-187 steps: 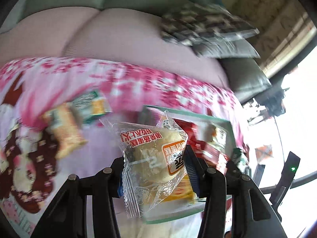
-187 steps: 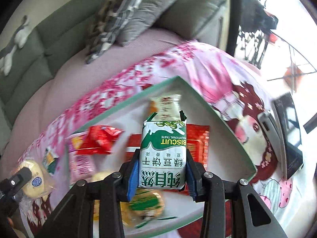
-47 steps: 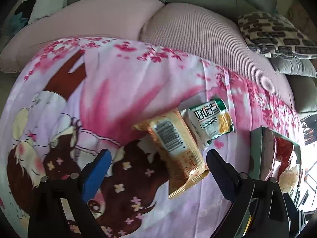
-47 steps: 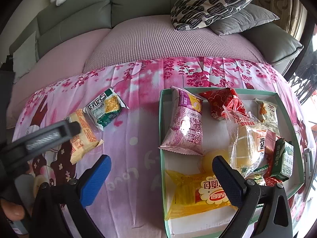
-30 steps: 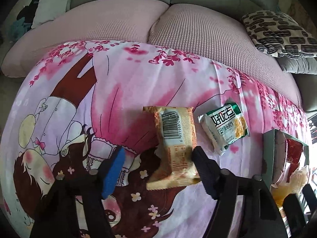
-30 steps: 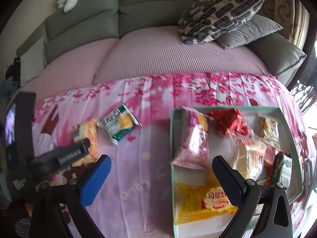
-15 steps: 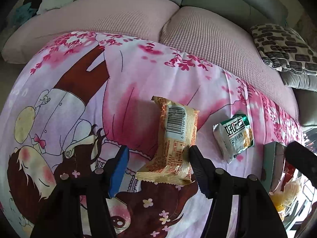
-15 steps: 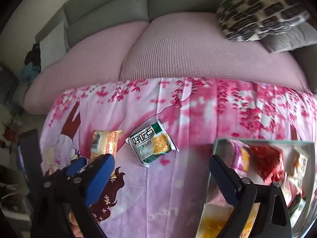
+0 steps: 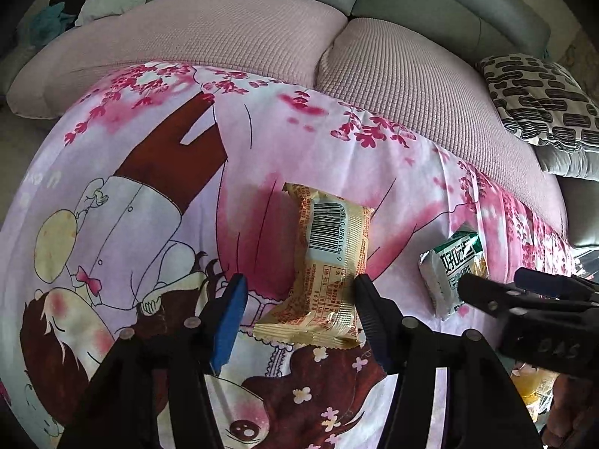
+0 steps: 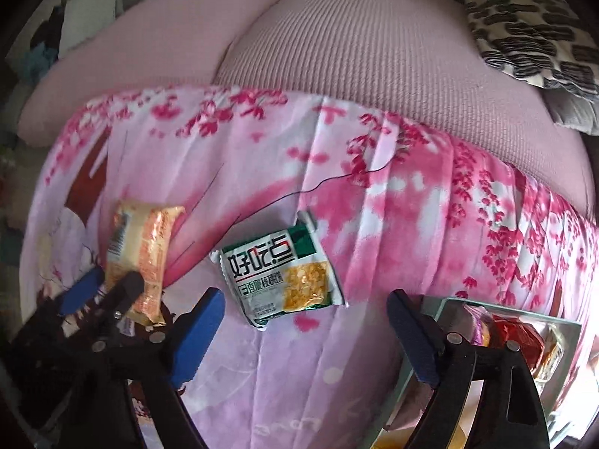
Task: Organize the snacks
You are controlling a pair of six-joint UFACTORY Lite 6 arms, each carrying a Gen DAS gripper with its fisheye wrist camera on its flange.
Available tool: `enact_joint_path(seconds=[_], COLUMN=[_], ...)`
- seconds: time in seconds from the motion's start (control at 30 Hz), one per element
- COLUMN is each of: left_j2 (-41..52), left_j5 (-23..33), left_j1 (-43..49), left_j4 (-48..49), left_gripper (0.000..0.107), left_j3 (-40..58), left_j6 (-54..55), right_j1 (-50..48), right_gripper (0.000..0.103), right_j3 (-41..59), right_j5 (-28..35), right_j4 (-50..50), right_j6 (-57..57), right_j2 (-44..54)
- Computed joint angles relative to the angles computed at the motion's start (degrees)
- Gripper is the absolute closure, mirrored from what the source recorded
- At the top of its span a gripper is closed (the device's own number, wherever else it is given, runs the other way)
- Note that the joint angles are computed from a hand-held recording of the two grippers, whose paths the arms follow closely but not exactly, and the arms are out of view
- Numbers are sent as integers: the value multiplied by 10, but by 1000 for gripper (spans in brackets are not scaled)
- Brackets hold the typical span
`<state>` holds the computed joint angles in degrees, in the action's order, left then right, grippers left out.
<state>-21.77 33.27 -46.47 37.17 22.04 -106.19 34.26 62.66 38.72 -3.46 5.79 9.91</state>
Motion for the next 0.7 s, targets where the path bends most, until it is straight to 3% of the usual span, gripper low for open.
enact_joint_path(seconds=[0.7], left_j2=[30], left_j5=[-74], left_j1=[43], left_j4=[20], left_gripper=[47], left_j3=[-8], left_j6=[2], right_j1=[32], right_gripper=[13], right_j3=[101], right_j5=[-34], right_j4=[-54], right_j6=[66], right_j2=[173])
